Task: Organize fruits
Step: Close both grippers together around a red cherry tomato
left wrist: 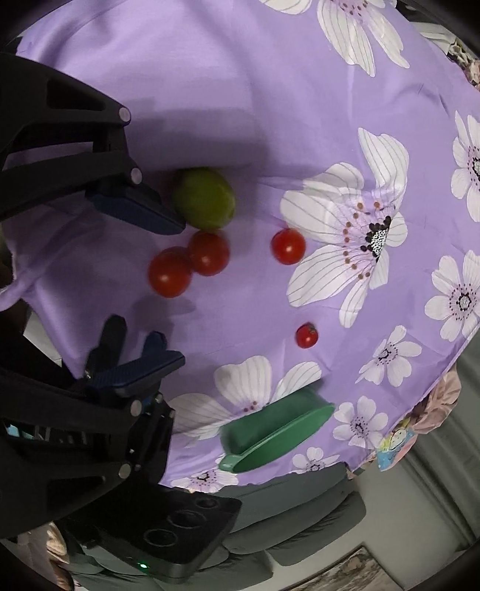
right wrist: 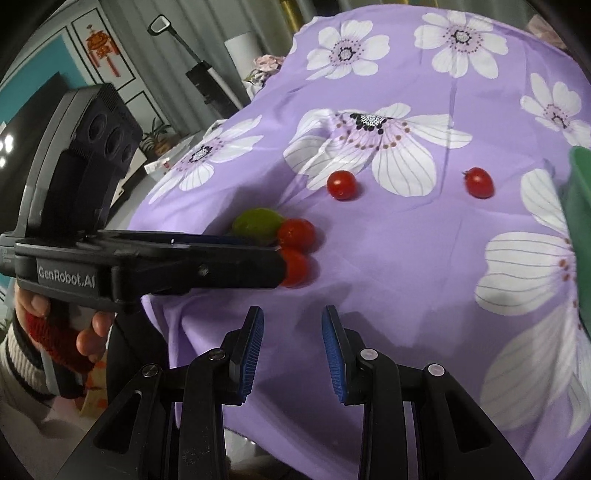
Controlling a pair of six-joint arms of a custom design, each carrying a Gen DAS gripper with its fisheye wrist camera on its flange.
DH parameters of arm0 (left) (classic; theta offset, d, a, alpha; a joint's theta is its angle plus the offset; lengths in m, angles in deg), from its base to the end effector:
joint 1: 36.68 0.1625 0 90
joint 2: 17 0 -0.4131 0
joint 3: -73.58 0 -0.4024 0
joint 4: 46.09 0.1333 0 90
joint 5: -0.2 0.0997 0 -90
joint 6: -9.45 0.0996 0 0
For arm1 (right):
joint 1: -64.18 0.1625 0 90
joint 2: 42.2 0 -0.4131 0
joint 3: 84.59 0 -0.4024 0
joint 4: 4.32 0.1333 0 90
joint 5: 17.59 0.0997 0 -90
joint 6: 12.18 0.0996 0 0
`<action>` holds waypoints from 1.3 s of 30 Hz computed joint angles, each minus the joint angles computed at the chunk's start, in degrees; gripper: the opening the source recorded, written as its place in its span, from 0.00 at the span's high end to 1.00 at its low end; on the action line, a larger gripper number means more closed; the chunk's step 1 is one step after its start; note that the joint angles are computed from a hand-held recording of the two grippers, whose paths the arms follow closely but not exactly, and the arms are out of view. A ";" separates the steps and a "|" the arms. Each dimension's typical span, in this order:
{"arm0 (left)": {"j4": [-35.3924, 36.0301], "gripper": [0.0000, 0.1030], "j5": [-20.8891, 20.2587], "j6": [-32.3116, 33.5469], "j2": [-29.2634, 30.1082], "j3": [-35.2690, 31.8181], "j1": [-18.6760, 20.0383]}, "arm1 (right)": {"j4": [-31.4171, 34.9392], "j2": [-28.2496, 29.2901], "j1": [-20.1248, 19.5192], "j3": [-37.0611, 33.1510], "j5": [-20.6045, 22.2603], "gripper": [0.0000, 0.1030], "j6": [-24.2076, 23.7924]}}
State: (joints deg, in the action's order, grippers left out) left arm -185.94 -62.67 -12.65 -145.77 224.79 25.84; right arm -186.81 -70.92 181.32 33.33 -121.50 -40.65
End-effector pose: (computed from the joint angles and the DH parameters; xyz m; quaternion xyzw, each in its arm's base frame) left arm 0.0466 -0.2977 0.2982 -0.0112 0.9460 -0.3046 0.1103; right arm 0.3131 -0.3710 -0.1322 0.4598 -0.8793 0.0271 0.1214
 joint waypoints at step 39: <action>1.20 0.74 12.15 2.27 11.19 -3.91 -0.62 | 2.47 4.42 1.31 -5.80 -1.66 0.68 2.05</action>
State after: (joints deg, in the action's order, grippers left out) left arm -184.74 -50.52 -10.38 -134.57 220.88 25.22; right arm -184.34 -66.49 182.62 27.52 -123.16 -38.59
